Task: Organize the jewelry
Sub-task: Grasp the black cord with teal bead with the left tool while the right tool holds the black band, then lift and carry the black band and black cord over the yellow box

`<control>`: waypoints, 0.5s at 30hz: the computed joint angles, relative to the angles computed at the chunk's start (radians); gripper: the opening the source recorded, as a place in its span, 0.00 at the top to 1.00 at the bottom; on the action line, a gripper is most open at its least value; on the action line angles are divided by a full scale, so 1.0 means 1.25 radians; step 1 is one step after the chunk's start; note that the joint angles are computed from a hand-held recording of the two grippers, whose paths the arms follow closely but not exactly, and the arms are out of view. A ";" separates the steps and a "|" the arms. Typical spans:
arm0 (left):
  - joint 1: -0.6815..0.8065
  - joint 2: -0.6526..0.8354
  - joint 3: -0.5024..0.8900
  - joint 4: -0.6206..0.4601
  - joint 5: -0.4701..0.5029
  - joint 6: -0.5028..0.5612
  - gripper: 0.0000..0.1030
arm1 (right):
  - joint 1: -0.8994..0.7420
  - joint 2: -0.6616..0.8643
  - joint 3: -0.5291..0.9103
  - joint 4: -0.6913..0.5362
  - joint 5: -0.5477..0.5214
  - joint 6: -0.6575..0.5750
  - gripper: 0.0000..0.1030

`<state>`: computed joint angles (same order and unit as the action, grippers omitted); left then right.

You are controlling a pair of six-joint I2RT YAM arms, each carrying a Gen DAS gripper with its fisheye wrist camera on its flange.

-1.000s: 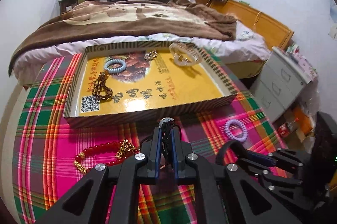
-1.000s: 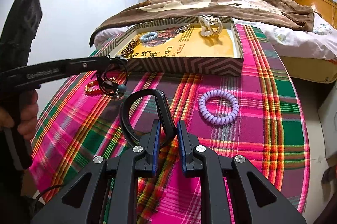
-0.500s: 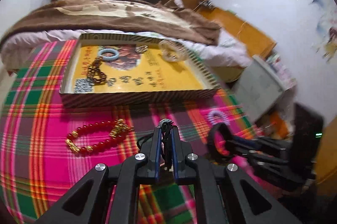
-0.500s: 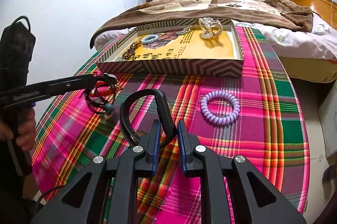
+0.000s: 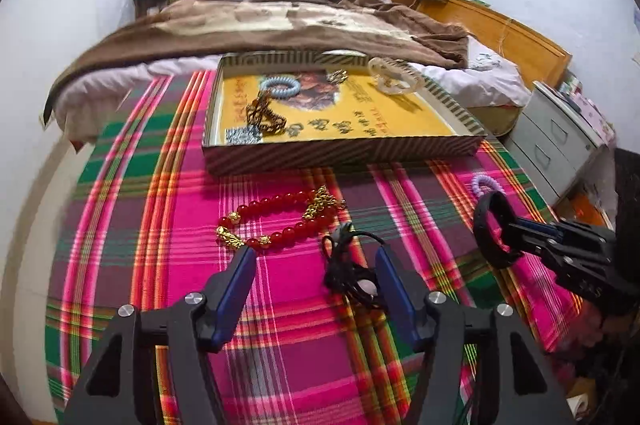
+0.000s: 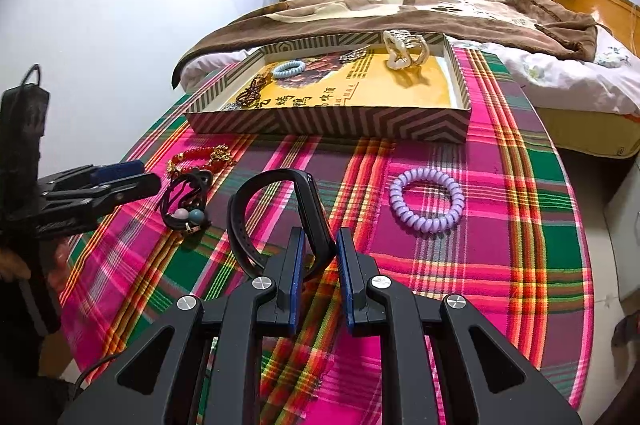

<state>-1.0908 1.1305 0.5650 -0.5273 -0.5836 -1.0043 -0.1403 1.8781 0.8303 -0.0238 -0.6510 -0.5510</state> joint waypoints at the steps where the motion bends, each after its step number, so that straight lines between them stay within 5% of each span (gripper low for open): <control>1: -0.013 -0.002 0.003 -0.003 -0.004 0.008 0.40 | 0.002 -0.001 -0.002 0.001 0.000 -0.001 0.84; 15: -0.048 0.246 0.121 0.048 0.035 0.197 0.41 | 0.000 0.014 0.002 0.001 0.010 0.001 0.84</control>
<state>-1.1502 1.4382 0.7162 -0.4675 -0.5401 -0.7575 -0.1405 1.8955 0.8330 -0.0225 -0.6389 -0.5502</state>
